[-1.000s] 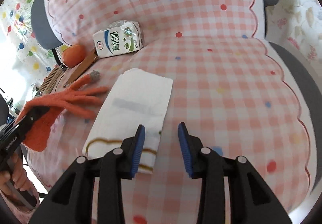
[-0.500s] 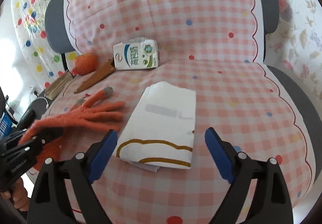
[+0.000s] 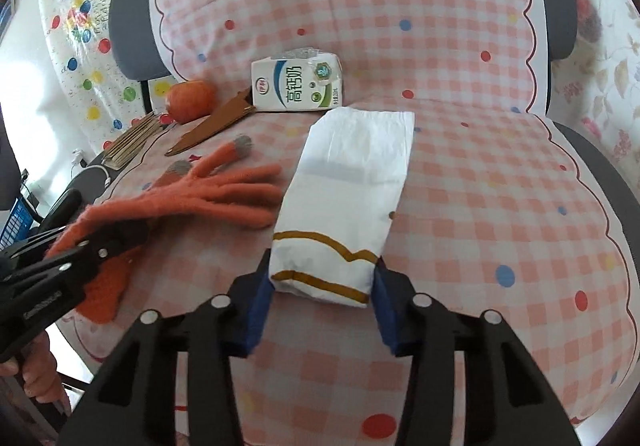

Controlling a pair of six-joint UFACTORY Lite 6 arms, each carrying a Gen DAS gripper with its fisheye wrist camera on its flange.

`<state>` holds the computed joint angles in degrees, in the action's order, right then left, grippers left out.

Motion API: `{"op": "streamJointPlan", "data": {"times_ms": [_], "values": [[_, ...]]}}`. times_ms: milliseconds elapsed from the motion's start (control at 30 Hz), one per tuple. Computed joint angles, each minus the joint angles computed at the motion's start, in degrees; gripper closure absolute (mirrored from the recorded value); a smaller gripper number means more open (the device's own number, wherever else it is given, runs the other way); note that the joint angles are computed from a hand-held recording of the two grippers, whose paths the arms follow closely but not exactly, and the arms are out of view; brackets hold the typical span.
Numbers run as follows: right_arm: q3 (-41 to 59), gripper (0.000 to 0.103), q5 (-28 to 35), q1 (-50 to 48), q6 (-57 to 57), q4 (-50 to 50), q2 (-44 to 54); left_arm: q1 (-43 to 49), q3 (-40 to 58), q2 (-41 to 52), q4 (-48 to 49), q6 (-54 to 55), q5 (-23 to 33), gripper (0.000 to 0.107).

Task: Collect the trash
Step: 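Carry the glove and napkin in both grippers toward the wastebasket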

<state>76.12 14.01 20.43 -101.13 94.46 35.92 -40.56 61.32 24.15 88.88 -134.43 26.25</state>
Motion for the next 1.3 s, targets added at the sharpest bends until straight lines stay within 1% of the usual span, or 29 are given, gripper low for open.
{"op": "streamJointPlan", "data": {"times_ms": [33,67,100,133,200,300,433,600,700,733,800,900,933,1000,1033,1167,1300], "values": [[-1.0,0.073,-0.4,0.2,-4.0,4.0,-0.9,0.0,0.0,0.0,0.0,0.0,0.0,0.093],[-2.3,0.087,-0.8,0.2,-7.4,7.0,-2.3,-0.1,0.0,0.1,-0.2,0.2,0.1,0.093],[-3.0,0.090,-0.5,-0.1,-8.4,7.8,-3.2,-0.2,0.2,0.3,-0.4,0.4,0.3,0.093],[-3.5,0.091,0.3,-0.8,-6.9,6.1,-4.1,-0.4,0.4,0.5,-0.6,0.5,0.6,0.093],[-4.3,0.092,1.1,-1.6,-4.7,3.8,-5.1,-0.8,0.8,0.9,-0.9,0.8,1.0,0.093],[-6.6,0.092,2.2,-3.3,-6.2,5.3,-7.6,-1.6,0.8,0.7,0.2,0.4,1.4,0.094],[-9.9,0.092,4.4,-6.3,-5.0,3.8,-11.9,-2.7,-1.8,-3.9,8.9,-8.0,-1.3,0.094],[-15.4,0.092,5.8,-10.7,-4.6,2.4,-18.8,-5.8,0.2,-6.9,8.6,-5.6,-1.2,0.094],[-19.6,0.092,7.6,-14.7,-3.8,0.7,-23.6,-7.1,2.9,-7.2,8.8,-4.4,-4.3,0.094],[-21.0,0.092,8.0,-16.0,-3.9,0.3,-25.1,-7.5,4.0,-6.6,11.7,-6.9,-6.3,0.094],[-24.6,0.092,8.0,-19.0,-4.6,0.2,-29.1,-8.2,6.3,-5.0,12.8,-7.5,-8.2,0.094],[-30.6,0.092,8.7,-24.8,-4.7,-1.9,-35.3,-10.6,12.9,-0.2,5.8,1.5,-8.7,0.094],[-32.4,0.092,9.0,-26.7,-4.6,-2.8,-37.1,-11.8,16.8,2.8,1.9,6.6,-8.4,0.094],[-37.1,0.092,10.4,-32.6,-4.0,-5.6,-41.3,-13.4,21.3,6.5,-1.6,11.8,-8.3,0.094],[-38.3,0.092,10.7,-34.3,-3.9,-6.4,-42.3,-14.3,25.3,9.7,-5.5,16.8,-8.6,0.094],[-45.1,0.092,14.1,-47.0,-1.5,-14.3,-47.5,-17.1,40.8,21.2,-27.0,40.7,-9.2,0.094],[-50.1,0.092,17.9,-59.9,-3.6,-19.3,-49.5,-19.6,58.4,33.7,-49.2,64.7,-9.3,0.094]]}}
